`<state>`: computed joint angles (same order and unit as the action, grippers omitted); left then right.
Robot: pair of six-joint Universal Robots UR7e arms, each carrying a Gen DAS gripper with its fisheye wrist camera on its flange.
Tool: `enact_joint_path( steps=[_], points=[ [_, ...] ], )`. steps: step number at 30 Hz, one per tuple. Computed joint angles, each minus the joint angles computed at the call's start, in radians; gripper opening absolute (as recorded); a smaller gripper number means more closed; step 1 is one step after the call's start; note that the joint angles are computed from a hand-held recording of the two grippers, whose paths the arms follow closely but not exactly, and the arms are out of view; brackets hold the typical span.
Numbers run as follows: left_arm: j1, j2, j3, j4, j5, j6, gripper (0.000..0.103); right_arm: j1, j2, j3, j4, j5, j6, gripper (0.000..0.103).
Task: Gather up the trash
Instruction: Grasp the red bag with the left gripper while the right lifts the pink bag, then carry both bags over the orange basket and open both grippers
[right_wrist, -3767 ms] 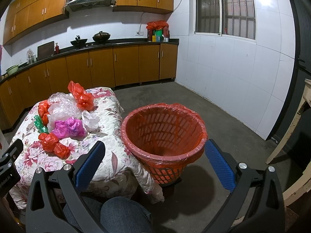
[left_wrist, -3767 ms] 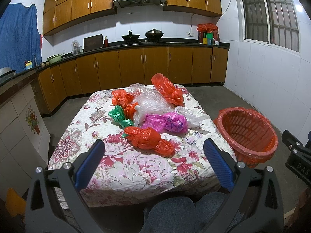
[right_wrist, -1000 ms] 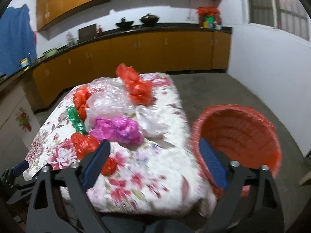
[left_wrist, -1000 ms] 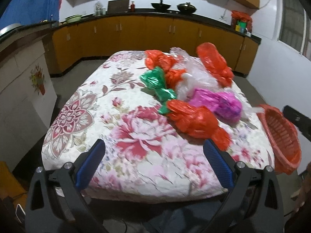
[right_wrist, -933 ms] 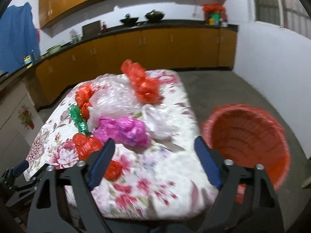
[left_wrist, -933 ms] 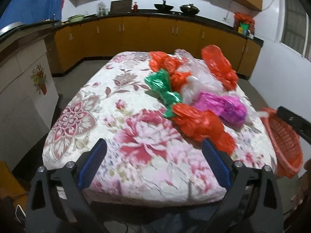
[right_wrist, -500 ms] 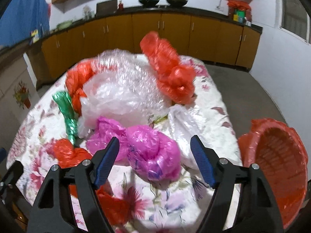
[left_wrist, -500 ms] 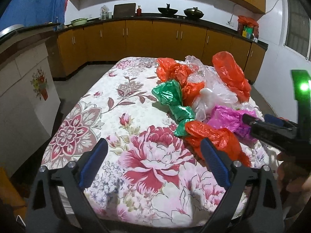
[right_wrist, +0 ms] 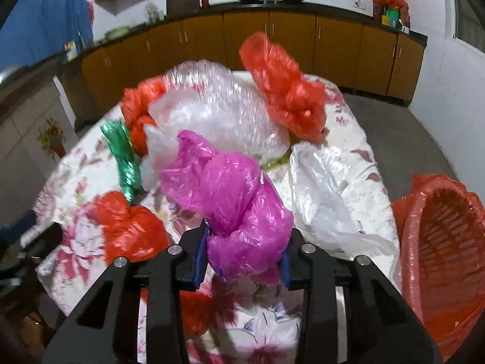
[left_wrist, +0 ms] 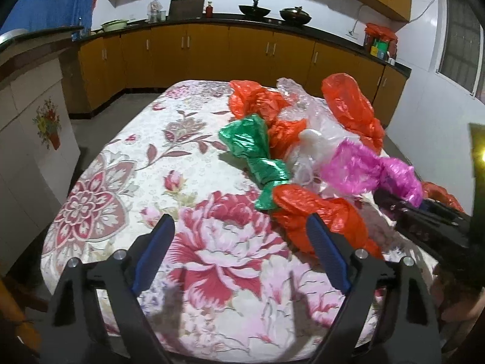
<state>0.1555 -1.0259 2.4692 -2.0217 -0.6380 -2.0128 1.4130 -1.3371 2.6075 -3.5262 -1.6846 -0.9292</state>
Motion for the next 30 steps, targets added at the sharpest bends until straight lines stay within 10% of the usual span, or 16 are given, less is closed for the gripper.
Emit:
enact_joint_path(
  steps=[16, 24, 30],
  points=[
    [0.138, 0.209, -0.127, -0.326, 0.052, 0.356, 0.086, -0.074, -0.156, 0.043, -0.044, 0.060, -0.007, 0.038],
    [0.186, 0.279, -0.121, -0.552, 0.012, 0.514, 0.045, -0.115, -0.193, 0.046, -0.015, 0.070, 0.002, 0.038],
    [0.171, 0.283, -0.097, -0.634, 0.027, 0.564, 0.038, -0.149, -0.247, 0.057, 0.014, 0.105, -0.006, 0.038]
  ],
)
